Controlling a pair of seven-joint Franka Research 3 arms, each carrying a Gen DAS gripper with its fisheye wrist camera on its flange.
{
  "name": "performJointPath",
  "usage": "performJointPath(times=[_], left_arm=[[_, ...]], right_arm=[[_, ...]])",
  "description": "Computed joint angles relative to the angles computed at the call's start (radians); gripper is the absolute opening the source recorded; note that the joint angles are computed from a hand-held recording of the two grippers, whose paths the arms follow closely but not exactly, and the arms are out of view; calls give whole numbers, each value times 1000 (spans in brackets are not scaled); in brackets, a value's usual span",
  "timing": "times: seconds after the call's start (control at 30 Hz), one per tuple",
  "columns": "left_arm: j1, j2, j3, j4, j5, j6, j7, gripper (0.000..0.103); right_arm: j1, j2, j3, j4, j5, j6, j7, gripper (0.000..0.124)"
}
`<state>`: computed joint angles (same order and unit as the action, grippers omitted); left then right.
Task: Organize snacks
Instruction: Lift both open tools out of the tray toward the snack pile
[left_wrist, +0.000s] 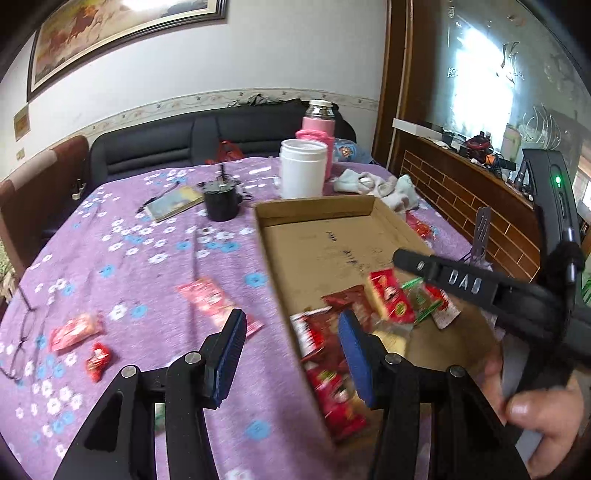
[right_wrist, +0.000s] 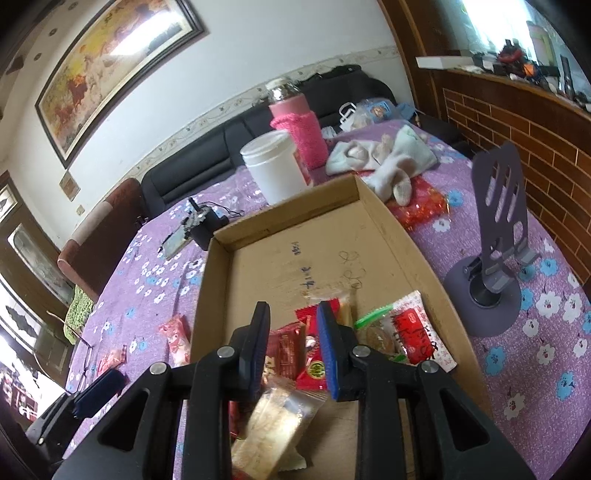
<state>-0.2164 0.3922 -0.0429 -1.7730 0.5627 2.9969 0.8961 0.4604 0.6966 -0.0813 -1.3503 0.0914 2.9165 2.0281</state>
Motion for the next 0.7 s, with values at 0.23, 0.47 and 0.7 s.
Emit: performJointPath(times=[0.23, 0.47, 0.7], left_arm=[[12, -146, 75, -203, 118, 46, -96, 58], [71, -238, 164, -319, 348, 64, -338, 63], [156, -214, 206, -316, 550, 51, -609, 64]], right_arm=[[-21, -10, 74, -1, 31, 18, -85, 25], [-53, -6, 211, 35, 124, -44, -239, 30], [-24, 97, 294, 210, 238, -289, -369, 30]])
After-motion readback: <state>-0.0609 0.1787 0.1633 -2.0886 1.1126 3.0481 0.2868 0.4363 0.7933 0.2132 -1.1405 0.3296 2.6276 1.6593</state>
